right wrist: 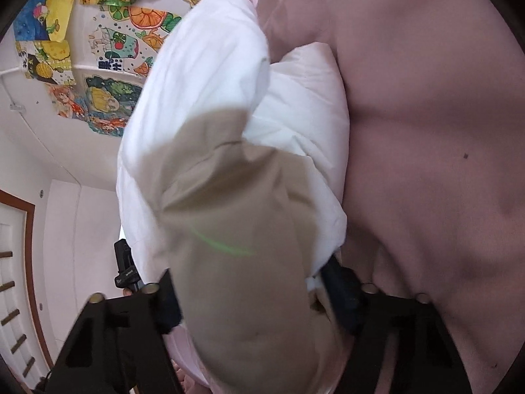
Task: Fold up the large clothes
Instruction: 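Fold the lifted white jacket over onto itself with both grippers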
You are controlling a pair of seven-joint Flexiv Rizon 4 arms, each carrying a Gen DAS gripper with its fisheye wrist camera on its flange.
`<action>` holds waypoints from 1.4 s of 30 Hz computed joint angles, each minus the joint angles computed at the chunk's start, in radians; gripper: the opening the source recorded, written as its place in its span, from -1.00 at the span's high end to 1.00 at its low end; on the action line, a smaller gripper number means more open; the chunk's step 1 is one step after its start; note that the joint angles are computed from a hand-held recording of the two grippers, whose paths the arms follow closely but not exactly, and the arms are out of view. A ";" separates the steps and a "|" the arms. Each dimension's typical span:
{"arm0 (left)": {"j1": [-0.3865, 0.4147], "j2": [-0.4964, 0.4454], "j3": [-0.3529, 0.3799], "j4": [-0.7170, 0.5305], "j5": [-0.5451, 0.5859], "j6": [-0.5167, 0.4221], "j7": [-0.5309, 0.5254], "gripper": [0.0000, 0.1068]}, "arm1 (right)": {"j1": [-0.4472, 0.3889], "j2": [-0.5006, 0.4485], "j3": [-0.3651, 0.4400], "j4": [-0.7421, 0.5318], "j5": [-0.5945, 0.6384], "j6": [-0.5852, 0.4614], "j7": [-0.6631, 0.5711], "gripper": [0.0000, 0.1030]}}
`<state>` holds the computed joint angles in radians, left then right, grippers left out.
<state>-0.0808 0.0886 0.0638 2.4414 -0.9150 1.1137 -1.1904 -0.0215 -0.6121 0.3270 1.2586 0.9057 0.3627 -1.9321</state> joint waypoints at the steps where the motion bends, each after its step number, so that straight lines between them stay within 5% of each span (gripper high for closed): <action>1: 0.000 0.024 0.005 0.022 0.011 0.004 -0.008 -0.46 | -0.001 0.006 0.000 0.007 0.000 0.004 -0.007 -0.14; 6: 0.007 0.079 -0.010 0.027 0.218 0.025 -0.206 -0.13 | 0.018 0.054 -0.002 0.048 -0.009 0.065 -0.039 0.26; 13: 0.034 0.172 -0.012 -0.025 0.470 -0.077 -0.479 0.22 | 0.060 0.141 -0.021 0.105 -0.069 0.144 -0.064 0.48; 22: 0.033 0.171 -0.007 -0.074 0.560 -0.127 -0.556 0.31 | 0.102 0.183 -0.040 0.116 -0.118 0.163 -0.057 0.55; 26: -0.002 0.135 0.020 -0.052 0.474 -0.091 -0.459 -0.08 | 0.119 0.154 -0.055 0.107 -0.177 0.157 -0.059 0.13; 28: -0.008 0.118 0.032 -0.043 0.421 -0.080 -0.394 -0.41 | 0.127 0.135 -0.056 0.097 -0.206 0.168 -0.078 -0.47; 29: 0.001 0.111 0.029 -0.042 0.433 -0.071 -0.388 -0.55 | 0.123 0.124 -0.053 0.089 -0.204 0.177 -0.085 -0.95; 31: 0.016 0.089 0.019 -0.044 0.455 -0.051 -0.361 -0.92 | 0.101 0.078 -0.040 0.042 -0.175 0.148 -0.080 -1.00; 36: -0.046 0.030 0.029 -0.021 0.116 -0.049 -0.104 -0.92 | 0.027 -0.067 0.016 -0.100 -0.061 -0.043 -0.029 -1.00; 40: -0.034 0.010 0.001 -0.030 0.054 -0.075 -0.094 -0.90 | 0.013 -0.089 0.034 -0.107 -0.006 -0.057 0.004 -1.00; 42: -0.039 0.025 -0.015 -0.025 0.066 -0.047 -0.127 -0.59 | 0.009 -0.074 0.040 -0.094 0.009 -0.047 0.001 -0.89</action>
<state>-0.1201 0.1140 0.0486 2.4161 -0.8488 1.0670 -1.3175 -0.0120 -0.6861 0.3671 1.1645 0.9148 0.3157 -1.9309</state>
